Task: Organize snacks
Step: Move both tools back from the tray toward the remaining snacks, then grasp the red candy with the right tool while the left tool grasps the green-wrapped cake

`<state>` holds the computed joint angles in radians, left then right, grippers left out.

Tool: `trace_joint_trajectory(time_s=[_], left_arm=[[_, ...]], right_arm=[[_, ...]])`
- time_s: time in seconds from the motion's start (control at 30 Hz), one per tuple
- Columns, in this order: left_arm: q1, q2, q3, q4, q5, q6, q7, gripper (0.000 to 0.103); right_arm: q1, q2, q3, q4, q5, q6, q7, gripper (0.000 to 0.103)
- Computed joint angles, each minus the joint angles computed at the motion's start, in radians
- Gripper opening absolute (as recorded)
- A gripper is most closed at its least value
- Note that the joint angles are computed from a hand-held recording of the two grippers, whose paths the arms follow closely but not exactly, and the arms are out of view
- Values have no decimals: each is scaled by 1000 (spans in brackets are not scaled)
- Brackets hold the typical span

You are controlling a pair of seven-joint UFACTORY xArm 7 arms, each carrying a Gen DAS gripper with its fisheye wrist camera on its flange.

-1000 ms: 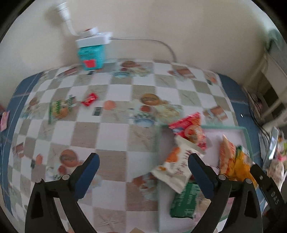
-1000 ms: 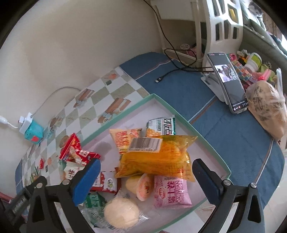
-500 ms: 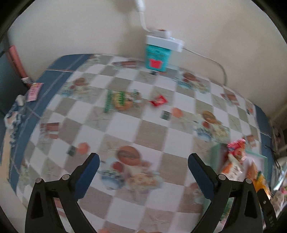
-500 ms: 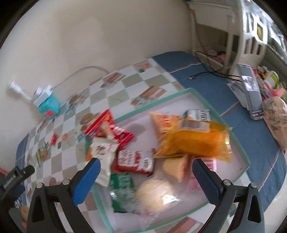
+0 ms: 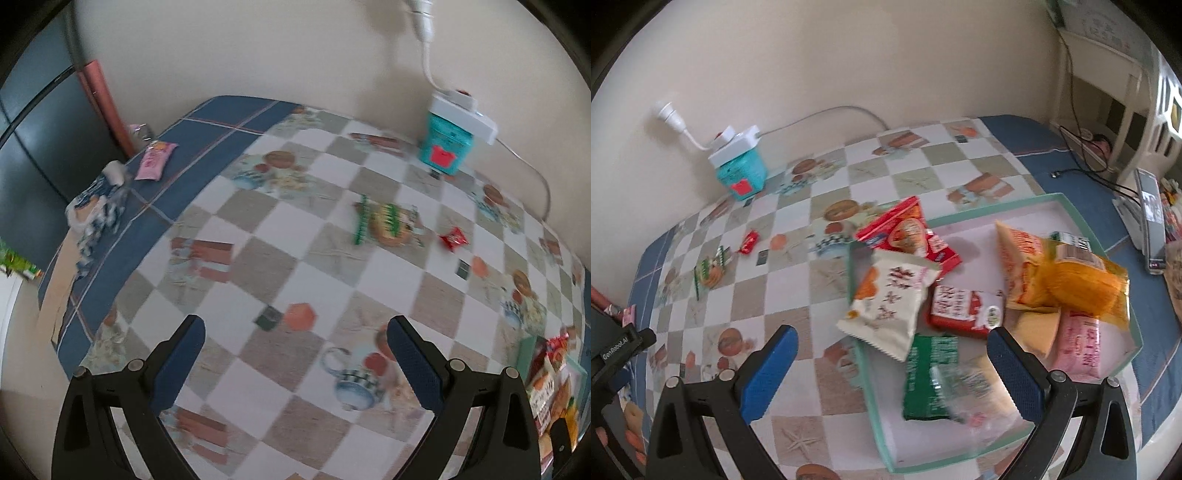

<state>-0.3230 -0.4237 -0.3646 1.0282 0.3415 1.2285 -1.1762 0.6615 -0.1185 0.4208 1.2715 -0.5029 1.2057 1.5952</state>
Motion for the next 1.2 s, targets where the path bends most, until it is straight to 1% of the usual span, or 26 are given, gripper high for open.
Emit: trace_joint_trajectory(time_s=[0.17,0.37,0.47,0.67,0.87,0.93,0.97,1.03,1.1,1.2], left_arm=[[17,-59,24,-46,-16,-2,1,99],[46,-92,34,-79,-36,-15,15,99],[50,-84,41,-88,-52,-37,35,99],[53,-63,56,-105,-85,-86,64,99],[56,-1,71,-100,-106,-130,84,99],[53,18,75,-96,-101,-167,87,99],[51,17,79,-107,-99,-203,90,99],[50,35,87,-113,-107,-231,100,99],[50,52,98,-117,-116,-249,110,99],[48,77,130,-129,-150,-341,151,99]], right_arm=[[25,71,1,64,-24,-7,-18,103],[86,165,-27,153,-57,-2,-53,103],[112,195,-49,179,-63,-12,-69,103],[154,265,-89,246,-83,-3,-111,103],[165,310,-128,273,-72,-58,-141,103],[165,327,-140,284,-65,-77,-151,103],[161,334,-147,286,-59,-97,-160,103],[151,341,-158,286,-44,-143,-190,103],[149,357,-167,306,-37,-148,-214,103],[149,391,-184,358,-36,-148,-263,103]])
